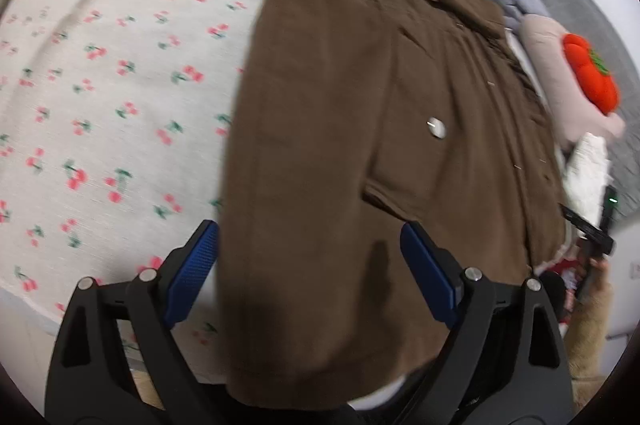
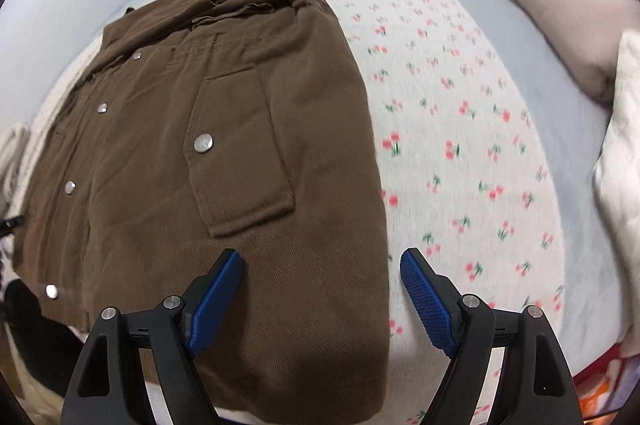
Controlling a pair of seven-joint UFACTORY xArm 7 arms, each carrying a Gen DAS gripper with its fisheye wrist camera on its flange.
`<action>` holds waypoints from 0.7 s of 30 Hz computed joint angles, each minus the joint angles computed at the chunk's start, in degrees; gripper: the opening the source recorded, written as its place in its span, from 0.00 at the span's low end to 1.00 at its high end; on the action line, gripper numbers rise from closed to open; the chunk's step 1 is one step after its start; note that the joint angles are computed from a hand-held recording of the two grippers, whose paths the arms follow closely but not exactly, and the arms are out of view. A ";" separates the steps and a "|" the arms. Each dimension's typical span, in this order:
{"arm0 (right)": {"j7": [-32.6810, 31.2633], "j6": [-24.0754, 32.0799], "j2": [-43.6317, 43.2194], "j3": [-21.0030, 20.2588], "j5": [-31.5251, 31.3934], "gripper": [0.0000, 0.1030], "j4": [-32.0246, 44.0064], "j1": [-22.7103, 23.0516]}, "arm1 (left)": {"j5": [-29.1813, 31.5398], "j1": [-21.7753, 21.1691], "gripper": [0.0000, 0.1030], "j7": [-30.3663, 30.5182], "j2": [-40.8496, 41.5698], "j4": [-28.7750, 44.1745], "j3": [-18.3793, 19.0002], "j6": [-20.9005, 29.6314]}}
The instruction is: Fold large clothes
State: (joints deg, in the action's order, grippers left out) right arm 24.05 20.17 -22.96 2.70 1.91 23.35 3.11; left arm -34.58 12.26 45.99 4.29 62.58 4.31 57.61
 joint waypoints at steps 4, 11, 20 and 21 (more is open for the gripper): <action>-4.52 -4.60 -1.24 -5.86 9.31 0.81 -3.46 5.52 | -2.54 1.04 0.88 2.80 0.42 0.69 0.39 5.12; -13.29 -9.73 -2.16 -13.31 21.61 0.74 -5.02 17.00 | -9.37 4.37 0.79 4.40 3.45 3.92 1.04 16.44; -31.82 -12.84 -3.43 -28.51 41.86 0.42 -4.20 34.42 | -11.49 5.02 0.40 1.22 6.71 5.28 -0.60 23.71; -34.48 -13.69 -4.11 -30.83 44.76 0.31 -4.23 37.11 | -11.81 4.90 0.34 1.46 6.07 4.82 -0.71 23.37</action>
State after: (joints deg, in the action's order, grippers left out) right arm -10.43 6.48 -27.07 -28.13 46.67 19.12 40.22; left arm -46.39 17.16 47.45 10.36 67.40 3.59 80.98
